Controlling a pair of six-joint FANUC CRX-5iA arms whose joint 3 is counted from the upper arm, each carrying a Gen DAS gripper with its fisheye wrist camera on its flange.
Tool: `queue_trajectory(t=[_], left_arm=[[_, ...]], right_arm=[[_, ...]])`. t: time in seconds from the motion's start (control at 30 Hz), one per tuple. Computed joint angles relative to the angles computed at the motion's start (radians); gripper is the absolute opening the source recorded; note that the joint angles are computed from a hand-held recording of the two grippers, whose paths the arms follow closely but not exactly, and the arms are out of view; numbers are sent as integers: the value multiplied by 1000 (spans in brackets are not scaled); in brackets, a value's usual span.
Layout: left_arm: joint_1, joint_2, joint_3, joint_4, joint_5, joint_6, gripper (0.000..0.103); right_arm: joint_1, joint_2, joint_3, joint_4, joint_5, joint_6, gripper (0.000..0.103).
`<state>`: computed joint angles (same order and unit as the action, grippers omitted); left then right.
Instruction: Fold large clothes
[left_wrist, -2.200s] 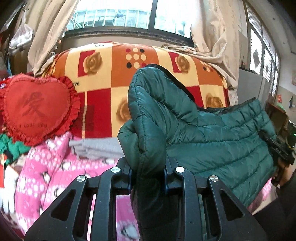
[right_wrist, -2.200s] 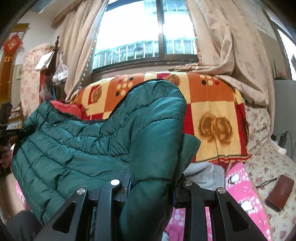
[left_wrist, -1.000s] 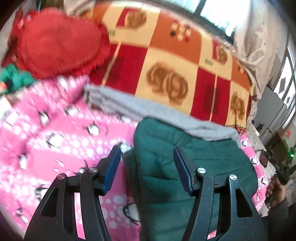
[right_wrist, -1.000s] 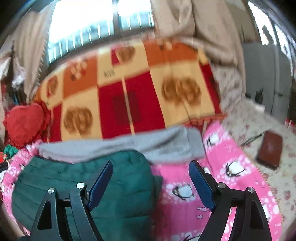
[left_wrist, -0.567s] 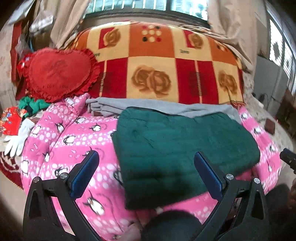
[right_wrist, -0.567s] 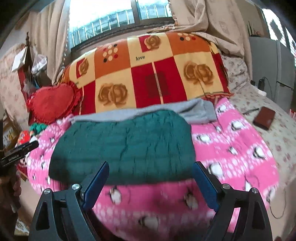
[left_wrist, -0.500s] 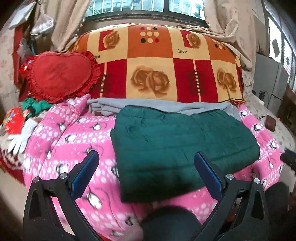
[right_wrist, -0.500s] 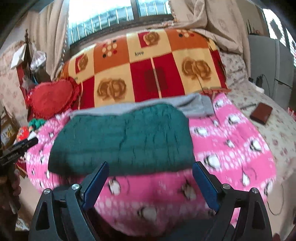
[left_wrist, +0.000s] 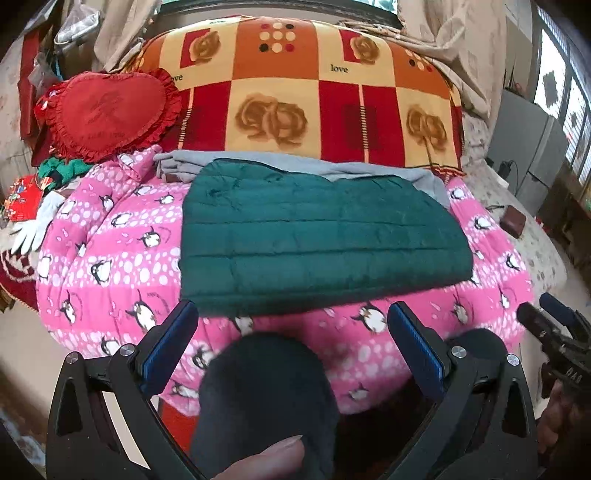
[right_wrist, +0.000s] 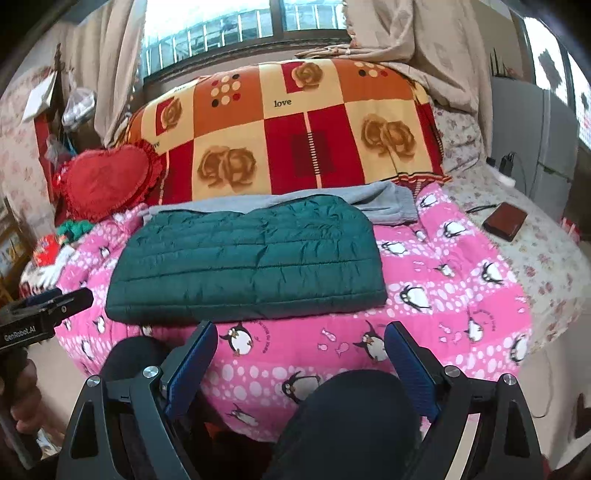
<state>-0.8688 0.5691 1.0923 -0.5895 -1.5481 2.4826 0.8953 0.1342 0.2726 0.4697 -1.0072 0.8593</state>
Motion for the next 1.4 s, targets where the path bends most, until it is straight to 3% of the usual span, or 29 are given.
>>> queue_trajectory(t=[0.13, 0.33, 0.83, 1.4], left_arm=[[-25, 82, 149, -44, -96, -44, 103], [-34, 110, 191, -42, -111, -67, 103], [-36, 123, 212, -50, -122, -69, 103], [-22, 88, 146, -25, -83, -66, 103]], right_arm=[[40, -25, -43, 89, 19, -19, 90], [61, -28, -63, 153, 10, -26, 90], [60, -20, -47, 136, -3, -19, 90], [62, -17, -42, 142, -2, -18, 90]])
